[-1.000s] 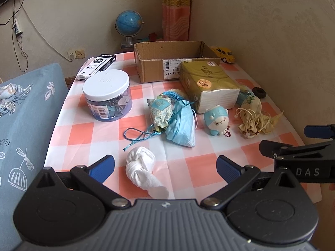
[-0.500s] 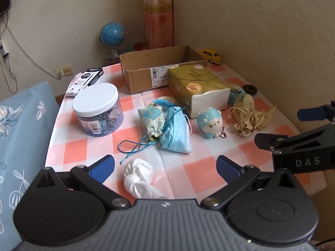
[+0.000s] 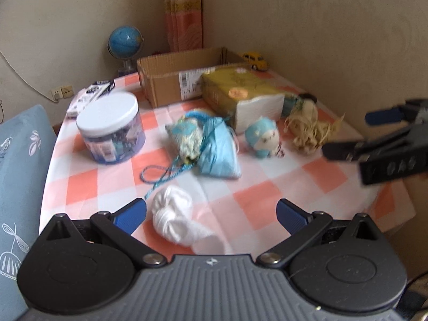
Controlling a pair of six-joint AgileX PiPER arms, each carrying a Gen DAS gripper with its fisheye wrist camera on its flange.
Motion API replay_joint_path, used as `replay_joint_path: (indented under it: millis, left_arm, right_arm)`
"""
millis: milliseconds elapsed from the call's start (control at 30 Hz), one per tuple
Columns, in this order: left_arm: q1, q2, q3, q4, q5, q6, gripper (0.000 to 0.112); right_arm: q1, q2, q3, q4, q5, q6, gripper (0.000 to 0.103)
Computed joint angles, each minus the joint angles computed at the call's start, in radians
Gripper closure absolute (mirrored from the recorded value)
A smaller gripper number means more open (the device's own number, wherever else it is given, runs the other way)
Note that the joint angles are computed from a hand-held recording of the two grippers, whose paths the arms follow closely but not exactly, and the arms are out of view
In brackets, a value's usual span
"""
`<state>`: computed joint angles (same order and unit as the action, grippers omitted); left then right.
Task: Organize soft objects
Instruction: 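Grasp the white knotted cloth with the left gripper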
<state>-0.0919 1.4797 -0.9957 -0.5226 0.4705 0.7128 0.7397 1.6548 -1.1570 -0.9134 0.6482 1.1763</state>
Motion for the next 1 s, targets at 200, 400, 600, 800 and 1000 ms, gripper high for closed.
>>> replay_joint_path:
  millis: [200, 400, 600, 800, 1000]
  left_arm:
    - [0.056, 0.041, 0.030, -0.089, -0.014, 0.128, 0.010]
    - [0.099, 0.072, 0.039, -0.222, -0.020, 0.272, 0.012]
    - [0.117, 0.107, 0.020, -0.302, -0.012, 0.357, 0.024]
    - [0.122, 0.148, -0.010, -0.305, -0.005, 0.347, 0.038]
    - [0.130, 0.174, -0.030, -0.322, 0.004, 0.347, 0.054]
  right_arm:
    - [-0.022, 0.006, 0.041, -0.045, -0.041, 0.016, 0.000]
    - [-0.045, 0.021, 0.083, -0.034, -0.074, 0.003, 0.000]
    - [-0.055, 0.029, 0.106, -0.037, -0.098, 0.026, 0.000]
    - [-0.063, 0.038, 0.106, -0.034, -0.104, 0.037, 0.000]
    - [-0.070, 0.045, 0.103, -0.028, -0.103, 0.036, 0.000]
